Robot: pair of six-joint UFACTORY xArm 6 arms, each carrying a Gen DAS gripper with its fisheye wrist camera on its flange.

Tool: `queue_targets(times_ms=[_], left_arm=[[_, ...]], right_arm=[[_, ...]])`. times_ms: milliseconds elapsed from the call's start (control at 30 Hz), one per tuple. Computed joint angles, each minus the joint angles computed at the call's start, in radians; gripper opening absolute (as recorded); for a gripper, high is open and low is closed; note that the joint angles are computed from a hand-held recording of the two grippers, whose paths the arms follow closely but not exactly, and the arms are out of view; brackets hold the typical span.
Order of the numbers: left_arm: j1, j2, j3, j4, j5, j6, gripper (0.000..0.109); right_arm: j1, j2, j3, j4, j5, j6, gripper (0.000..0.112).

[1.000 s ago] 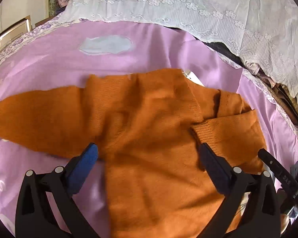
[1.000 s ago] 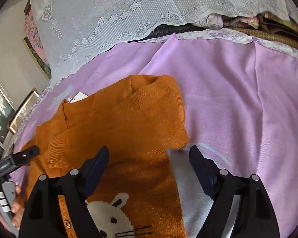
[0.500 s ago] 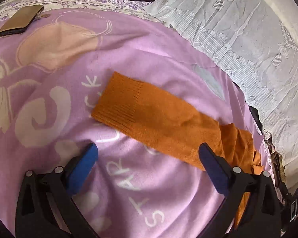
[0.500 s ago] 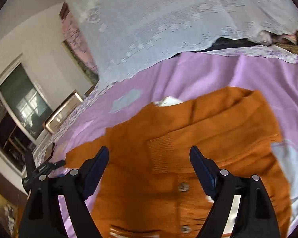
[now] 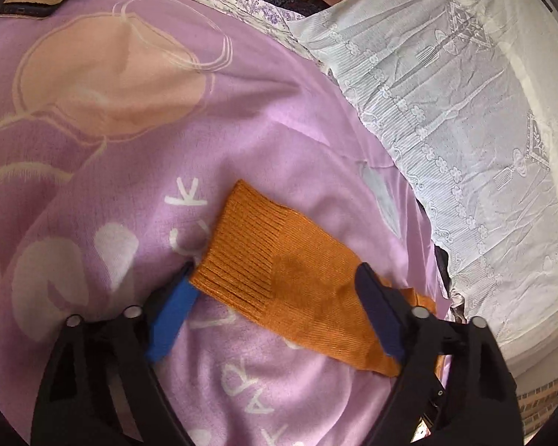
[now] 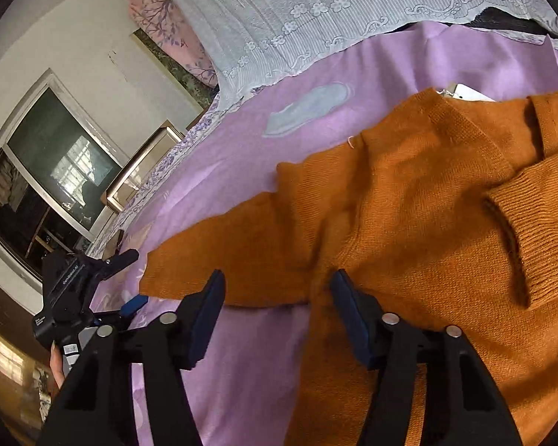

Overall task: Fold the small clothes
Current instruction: 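Grasp the cuff of the other sleeve with the left gripper, then fold the held sleeve across the cardigan front with the left gripper, release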

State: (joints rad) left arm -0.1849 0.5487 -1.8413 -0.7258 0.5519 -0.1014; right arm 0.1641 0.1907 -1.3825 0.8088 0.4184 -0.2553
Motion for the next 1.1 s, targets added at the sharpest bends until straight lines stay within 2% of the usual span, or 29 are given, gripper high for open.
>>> queue_targets(times_ms=[133, 167, 200, 267, 367, 467, 600, 667, 733, 767, 800, 900, 1033, 1100], left_arm=[[0.008, -0.007, 0.019, 0.004, -0.005, 0.003, 0.049], [0.008, -0.008, 0.021, -0.009, -0.005, 0.014, 0.039], [0.01, -0.017, 0.038, -0.047, -0.004, 0.046, 0.023], [0.011, -0.024, 0.049, -0.121, 0.008, 0.106, 0.009], [-0.01, -0.063, 0.097, -0.096, -0.039, 0.139, 0.006], [-0.064, -0.127, 0.164, 0.001, -0.155, 0.185, 0.006], [-0.158, -0.196, 0.241, 0.17, -0.286, 0.244, 0.006], [-0.197, -0.208, 0.265, 0.337, -0.329, 0.179, 0.006], [-0.224, -0.209, 0.271, 0.519, -0.35, 0.082, 0.006], [-0.236, -0.206, 0.267, 0.59, -0.35, 0.047, 0.006], [-0.246, -0.201, 0.26, 0.652, -0.347, 0.013, 0.006], [-0.27, -0.194, 0.25, 0.798, -0.343, -0.073, 0.006], [-0.3, -0.193, 0.25, 0.824, -0.341, -0.068, 0.006], [-0.316, -0.185, 0.236, 0.881, -0.327, -0.098, 0.006]], right_arm=[[0.0, 0.008, -0.005, -0.01, -0.009, -0.01, 0.05], [0.001, 0.011, -0.007, -0.033, -0.009, -0.002, 0.049], [0.002, 0.012, -0.007, -0.054, -0.008, 0.012, 0.048], [-0.004, 0.012, -0.006, -0.046, -0.001, 0.003, 0.048], [-0.012, 0.014, -0.01, -0.028, 0.01, -0.003, 0.048], [-0.015, -0.007, 0.002, 0.02, 0.019, -0.038, 0.049], [-0.034, -0.041, -0.008, 0.23, 0.103, -0.179, 0.05], [-0.047, -0.063, -0.008, 0.325, 0.148, -0.233, 0.05], [-0.063, -0.078, -0.014, 0.386, 0.195, -0.264, 0.052], [-0.071, -0.085, -0.016, 0.409, 0.22, -0.275, 0.059], [-0.078, -0.091, -0.017, 0.426, 0.241, -0.284, 0.065], [-0.094, -0.091, -0.028, 0.437, 0.284, -0.276, 0.069], [-0.128, -0.076, -0.025, 0.493, 0.373, -0.237, 0.069], [-0.149, -0.071, -0.022, 0.544, 0.411, -0.229, 0.069]])
